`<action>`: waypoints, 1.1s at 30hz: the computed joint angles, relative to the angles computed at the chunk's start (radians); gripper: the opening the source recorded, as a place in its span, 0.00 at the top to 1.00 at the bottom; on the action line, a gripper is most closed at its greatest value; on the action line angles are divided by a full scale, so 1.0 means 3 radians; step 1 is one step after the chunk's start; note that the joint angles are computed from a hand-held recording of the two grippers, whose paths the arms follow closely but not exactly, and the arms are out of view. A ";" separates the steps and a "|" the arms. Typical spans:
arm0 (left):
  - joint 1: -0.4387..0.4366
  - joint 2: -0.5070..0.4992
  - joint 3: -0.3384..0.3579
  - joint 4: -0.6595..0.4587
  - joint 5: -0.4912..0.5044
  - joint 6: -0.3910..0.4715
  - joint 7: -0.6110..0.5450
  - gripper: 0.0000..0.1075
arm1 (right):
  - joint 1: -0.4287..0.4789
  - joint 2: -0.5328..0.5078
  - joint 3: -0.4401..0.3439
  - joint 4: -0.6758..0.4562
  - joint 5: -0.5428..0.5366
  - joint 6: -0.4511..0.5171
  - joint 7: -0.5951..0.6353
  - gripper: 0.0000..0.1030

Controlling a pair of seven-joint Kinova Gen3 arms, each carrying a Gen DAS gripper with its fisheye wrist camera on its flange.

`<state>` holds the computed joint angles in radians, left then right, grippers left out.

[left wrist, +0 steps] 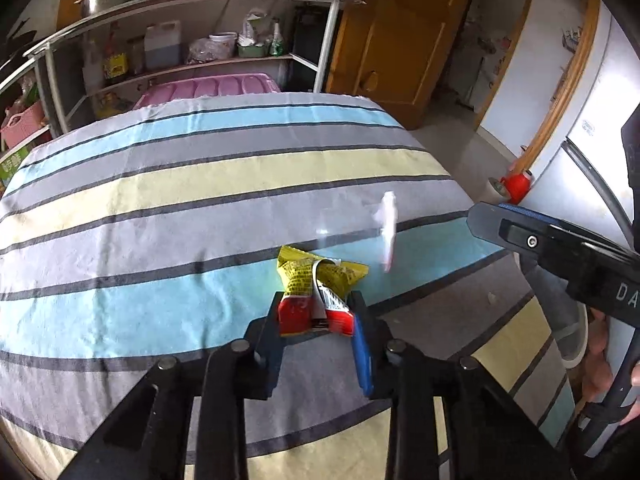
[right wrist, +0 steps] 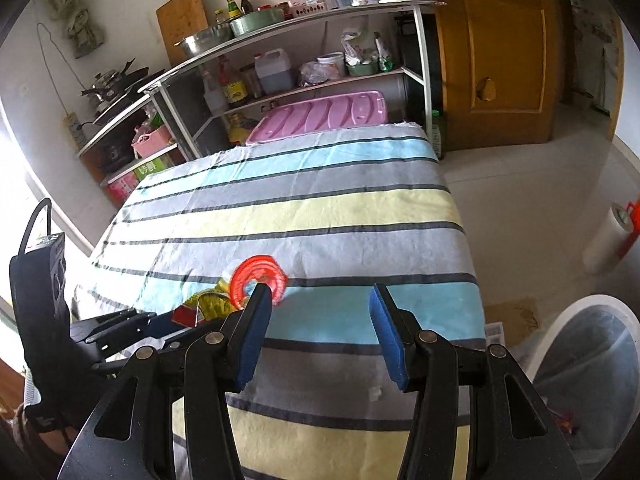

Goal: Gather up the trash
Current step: 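Grasp the yellow-red snack wrapper with the left tool while the right tool grasps the clear cup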

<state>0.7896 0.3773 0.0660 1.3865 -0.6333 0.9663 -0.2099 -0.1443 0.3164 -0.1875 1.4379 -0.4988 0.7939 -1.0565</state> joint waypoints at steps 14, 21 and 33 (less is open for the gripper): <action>-0.0075 -0.0224 0.0020 0.0332 -0.0123 0.0078 0.0378 0.72 | -0.0081 0.0386 -0.0178 -0.0407 -0.0174 0.0335 0.0187 0.47; -0.0151 -0.0314 0.0102 0.0476 -0.0192 0.0080 0.0580 0.72 | -0.0260 0.0417 -0.0140 -0.0385 0.0073 0.0269 0.0214 0.47; -0.0187 -0.0298 0.0149 0.0462 -0.0206 0.0087 0.0596 0.72 | -0.0247 0.0390 -0.0159 -0.0294 0.0116 0.0174 0.0269 0.77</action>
